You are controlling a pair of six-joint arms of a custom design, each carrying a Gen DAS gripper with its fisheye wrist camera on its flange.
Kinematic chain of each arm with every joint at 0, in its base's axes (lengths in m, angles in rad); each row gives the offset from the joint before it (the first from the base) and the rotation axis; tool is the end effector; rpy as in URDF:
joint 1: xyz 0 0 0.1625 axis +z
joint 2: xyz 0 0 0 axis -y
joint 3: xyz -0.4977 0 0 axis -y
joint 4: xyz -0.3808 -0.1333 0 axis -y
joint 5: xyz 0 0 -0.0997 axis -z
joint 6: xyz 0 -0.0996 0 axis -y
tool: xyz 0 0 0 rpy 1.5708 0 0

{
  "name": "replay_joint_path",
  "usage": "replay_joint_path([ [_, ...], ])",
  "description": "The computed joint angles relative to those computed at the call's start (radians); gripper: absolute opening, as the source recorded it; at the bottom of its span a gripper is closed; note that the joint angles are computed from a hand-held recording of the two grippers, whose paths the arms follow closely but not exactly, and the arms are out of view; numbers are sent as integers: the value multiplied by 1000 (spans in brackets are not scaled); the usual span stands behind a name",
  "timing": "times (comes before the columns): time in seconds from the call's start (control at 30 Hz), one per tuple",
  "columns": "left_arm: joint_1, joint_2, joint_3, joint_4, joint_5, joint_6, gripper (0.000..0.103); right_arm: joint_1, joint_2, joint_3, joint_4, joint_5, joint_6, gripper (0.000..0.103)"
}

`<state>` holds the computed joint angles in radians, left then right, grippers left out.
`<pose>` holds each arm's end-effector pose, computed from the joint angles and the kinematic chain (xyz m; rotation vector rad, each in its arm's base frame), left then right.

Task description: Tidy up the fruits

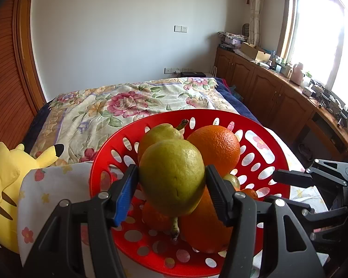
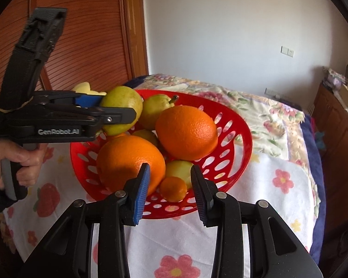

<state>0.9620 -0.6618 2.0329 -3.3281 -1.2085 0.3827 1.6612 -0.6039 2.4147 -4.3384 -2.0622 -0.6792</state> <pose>-0.2023 -0.5850 0.0464 1.2289 2.4807 -0.5947 0.1264 -0.4387 0.1061 0.5722 -2.1907 0.9509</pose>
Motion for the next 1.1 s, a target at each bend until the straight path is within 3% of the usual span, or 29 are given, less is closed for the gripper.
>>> replay_joint_path([
  [0.17, -6, -2, 0, 16, 3, -20, 59, 1, -3, 0, -9, -2, -5, 36],
  [0.27, -11, -7, 15, -47, -4, -9, 64, 5, -2, 2, -19, 2, 3, 36],
  [0.5, -30, -43, 48, -75, 6, -9, 65, 25, 3, 23, -58, 0, 23, 36],
  [1.1, -110, -202, 290, -256, 35, -2, 72, 149, 65, 96, -284, -90, 83, 39],
])
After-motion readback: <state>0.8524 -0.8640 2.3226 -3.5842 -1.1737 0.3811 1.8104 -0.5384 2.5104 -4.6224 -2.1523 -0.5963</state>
